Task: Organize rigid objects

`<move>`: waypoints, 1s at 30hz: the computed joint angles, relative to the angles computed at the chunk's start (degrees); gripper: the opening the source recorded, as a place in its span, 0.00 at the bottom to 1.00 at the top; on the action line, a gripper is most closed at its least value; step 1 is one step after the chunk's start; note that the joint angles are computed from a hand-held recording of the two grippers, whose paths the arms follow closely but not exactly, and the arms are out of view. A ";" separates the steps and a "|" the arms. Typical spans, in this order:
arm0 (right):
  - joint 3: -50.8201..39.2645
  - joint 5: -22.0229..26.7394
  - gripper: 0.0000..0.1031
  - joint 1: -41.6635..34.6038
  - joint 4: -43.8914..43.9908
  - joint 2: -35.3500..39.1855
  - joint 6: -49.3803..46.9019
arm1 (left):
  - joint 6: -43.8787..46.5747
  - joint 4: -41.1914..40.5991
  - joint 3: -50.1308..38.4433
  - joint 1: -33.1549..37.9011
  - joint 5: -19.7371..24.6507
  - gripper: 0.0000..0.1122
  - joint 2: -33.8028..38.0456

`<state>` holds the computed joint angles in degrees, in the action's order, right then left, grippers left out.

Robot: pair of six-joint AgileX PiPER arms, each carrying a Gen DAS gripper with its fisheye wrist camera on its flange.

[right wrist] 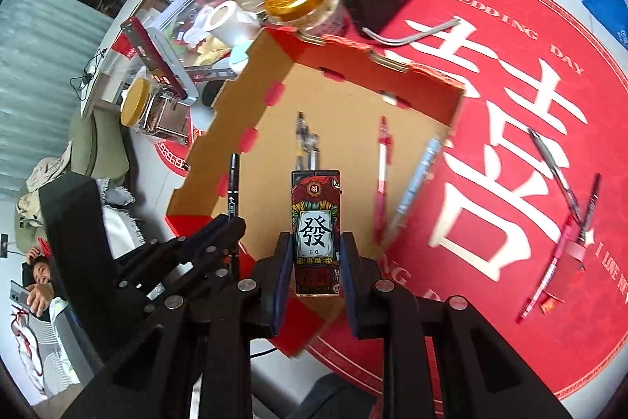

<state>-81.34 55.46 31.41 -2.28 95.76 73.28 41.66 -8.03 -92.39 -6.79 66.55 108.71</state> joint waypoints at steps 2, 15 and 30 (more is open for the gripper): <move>-1.07 -0.21 0.24 -0.51 0.34 1.27 -0.46 | -0.78 0.60 -0.49 -0.16 -0.98 0.08 1.03; -1.01 1.93 0.24 -4.34 0.84 4.16 -3.12 | -5.86 3.59 -1.28 -3.85 -4.29 0.08 6.84; -0.72 0.99 0.24 -6.25 2.40 6.36 -5.51 | -7.07 4.43 -3.03 -4.94 -4.17 0.08 9.60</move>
<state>-82.06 56.44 25.16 0.12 102.12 67.77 34.58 -3.60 -95.42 -11.73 62.38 118.31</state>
